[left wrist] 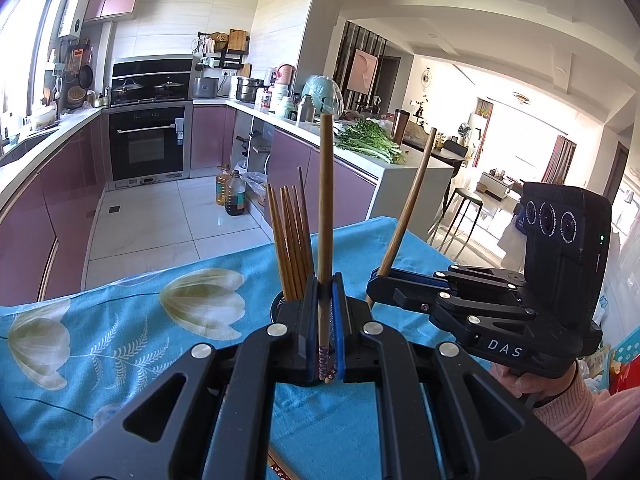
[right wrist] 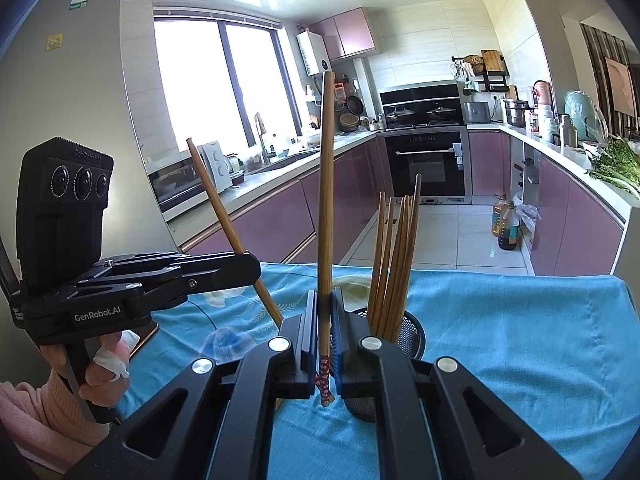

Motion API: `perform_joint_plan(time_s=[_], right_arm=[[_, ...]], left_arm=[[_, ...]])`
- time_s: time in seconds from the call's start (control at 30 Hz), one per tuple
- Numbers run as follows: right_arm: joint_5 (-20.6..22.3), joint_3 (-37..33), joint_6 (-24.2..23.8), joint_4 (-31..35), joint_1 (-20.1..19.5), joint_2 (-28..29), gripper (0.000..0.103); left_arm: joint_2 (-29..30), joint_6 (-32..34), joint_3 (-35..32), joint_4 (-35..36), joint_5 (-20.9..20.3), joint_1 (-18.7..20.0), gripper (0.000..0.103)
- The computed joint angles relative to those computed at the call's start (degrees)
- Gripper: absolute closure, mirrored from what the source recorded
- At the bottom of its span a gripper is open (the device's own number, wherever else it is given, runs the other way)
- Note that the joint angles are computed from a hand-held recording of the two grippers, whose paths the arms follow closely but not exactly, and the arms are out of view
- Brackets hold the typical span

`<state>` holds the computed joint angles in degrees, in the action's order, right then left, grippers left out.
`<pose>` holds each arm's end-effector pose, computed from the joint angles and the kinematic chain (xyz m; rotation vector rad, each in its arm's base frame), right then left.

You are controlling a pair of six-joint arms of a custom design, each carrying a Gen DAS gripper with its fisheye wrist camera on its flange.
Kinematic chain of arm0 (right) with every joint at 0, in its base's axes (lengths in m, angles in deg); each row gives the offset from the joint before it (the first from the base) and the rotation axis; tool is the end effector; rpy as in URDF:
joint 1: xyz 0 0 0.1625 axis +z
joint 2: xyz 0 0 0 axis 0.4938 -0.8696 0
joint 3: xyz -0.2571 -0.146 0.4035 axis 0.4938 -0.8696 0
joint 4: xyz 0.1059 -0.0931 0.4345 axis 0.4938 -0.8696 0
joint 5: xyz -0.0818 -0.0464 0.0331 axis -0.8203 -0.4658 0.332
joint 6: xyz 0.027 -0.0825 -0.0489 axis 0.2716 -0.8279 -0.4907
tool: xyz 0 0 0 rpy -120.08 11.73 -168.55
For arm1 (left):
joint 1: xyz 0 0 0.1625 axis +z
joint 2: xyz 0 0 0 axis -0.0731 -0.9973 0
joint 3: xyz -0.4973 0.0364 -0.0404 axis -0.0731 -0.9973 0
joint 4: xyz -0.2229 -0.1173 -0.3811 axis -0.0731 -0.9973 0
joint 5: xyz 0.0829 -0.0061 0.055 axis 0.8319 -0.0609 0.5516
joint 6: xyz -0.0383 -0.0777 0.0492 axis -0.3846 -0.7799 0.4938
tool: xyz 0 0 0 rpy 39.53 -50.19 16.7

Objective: Organize utensils
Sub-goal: 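Hold the left gripper's chopstick upright over the cup while the right gripper holds its own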

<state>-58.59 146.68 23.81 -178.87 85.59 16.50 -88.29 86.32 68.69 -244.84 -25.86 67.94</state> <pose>0.4214 -0.5830 0.0386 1.3835 -2.6294 0.9380 -0.0668 -0.5421 0.3943 0.6789 2.3845 -1.2096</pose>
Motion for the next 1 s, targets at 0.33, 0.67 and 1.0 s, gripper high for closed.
perform_joint_plan(time_s=[0.33, 0.67, 1.0], right_arm=[[0.44, -0.29, -0.6, -0.25, 0.03, 0.11, 0.097], [0.62, 0.19, -0.91, -0.8, -0.05, -0.01, 0.098], [0.87, -0.33, -1.23, -0.77, 0.0, -0.09, 0.097]], left_arm=[[-0.11, 0.97, -0.45, -0.09, -0.2, -0.09, 0.095], [0.12, 0.97, -0.33, -0.62, 0.38, -1.11, 0.095], [0.22, 1.35, -0.36, -1.21, 0.57, -1.6, 0.095]])
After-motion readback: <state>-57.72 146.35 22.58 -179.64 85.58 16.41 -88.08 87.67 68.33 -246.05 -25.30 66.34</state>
